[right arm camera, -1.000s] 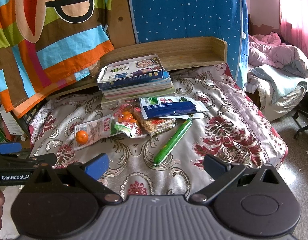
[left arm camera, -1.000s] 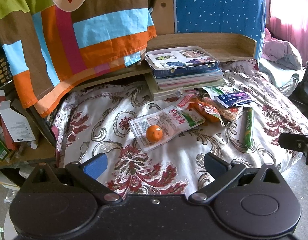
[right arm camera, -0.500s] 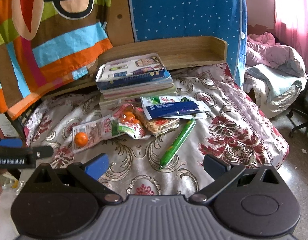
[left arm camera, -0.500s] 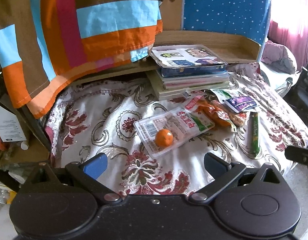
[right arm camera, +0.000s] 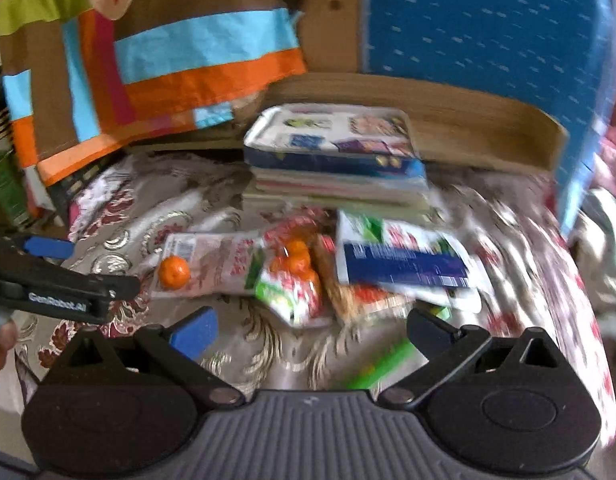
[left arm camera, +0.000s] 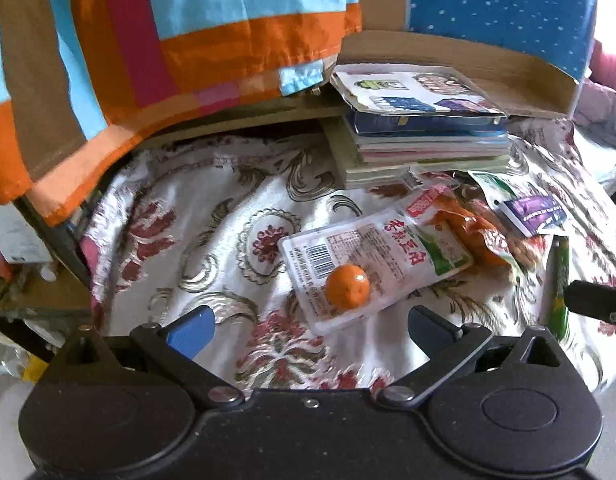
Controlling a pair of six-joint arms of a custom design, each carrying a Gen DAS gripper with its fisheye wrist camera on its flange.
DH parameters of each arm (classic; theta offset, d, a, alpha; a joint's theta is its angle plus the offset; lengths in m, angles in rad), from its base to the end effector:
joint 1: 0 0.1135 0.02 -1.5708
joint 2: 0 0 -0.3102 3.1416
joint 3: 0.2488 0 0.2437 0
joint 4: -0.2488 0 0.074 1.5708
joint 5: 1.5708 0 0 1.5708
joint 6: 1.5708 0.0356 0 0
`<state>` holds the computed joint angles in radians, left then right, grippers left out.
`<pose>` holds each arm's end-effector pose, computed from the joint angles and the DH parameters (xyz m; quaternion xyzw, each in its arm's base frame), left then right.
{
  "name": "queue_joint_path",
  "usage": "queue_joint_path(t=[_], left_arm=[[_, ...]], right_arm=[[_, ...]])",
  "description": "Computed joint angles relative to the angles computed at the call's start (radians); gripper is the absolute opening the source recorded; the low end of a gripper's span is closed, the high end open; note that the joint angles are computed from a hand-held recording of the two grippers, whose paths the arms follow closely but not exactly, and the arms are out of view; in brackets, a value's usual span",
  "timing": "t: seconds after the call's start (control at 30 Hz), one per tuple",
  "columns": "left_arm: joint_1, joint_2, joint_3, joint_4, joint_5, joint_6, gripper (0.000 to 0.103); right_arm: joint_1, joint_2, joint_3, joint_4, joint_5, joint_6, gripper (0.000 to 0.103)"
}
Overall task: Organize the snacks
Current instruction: 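Move both tools toward the snacks lying on the bedspread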
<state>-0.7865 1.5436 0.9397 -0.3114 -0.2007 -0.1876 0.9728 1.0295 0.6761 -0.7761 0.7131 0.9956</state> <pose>0.2215 -0.2119 0.2525 0.2471 0.9096 -0.0661 0.3274 0.1012 0.1073 0.2627 0.0868 0.9135 -0.0177 0.3972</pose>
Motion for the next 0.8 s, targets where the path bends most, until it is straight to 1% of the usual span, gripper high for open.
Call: queue_joint_path(t=[0.1,0.23,0.33,0.43,0.5,0.63,0.8], left_arm=[[-0.007,0.064,0.026,0.027,-0.008,0.012,0.102],[-0.011,0.134,0.059,0.030,-0.013,0.057,0.101],[-0.001,0.157,0.079,0.009,-0.003,0.071,0.101],[0.015,0.163,0.080,0.013,0.020,0.097,0.101],[0.025,0.170,0.080,0.026,0.027,0.126,0.099],[0.053,0.182,0.090,0.034,0.079,0.186,0.095],[0.071,0.199,0.094,0.052,0.128,0.239,0.095]], right_arm=[[-0.194,-0.063,-0.061,0.147,-0.128,-0.278,0.103],[-0.417,-0.119,-0.101,0.236,-0.325,-0.481,0.103],[-0.493,-0.111,-0.100,0.271,-0.404,-0.569,0.103],[-0.517,-0.077,-0.093,0.306,-0.433,-0.605,0.103],[-0.525,-0.042,-0.084,0.329,-0.437,-0.611,0.103],[-0.522,0.004,-0.057,0.329,-0.417,-0.569,0.103],[-0.509,0.047,-0.033,0.327,-0.391,-0.536,0.103]])
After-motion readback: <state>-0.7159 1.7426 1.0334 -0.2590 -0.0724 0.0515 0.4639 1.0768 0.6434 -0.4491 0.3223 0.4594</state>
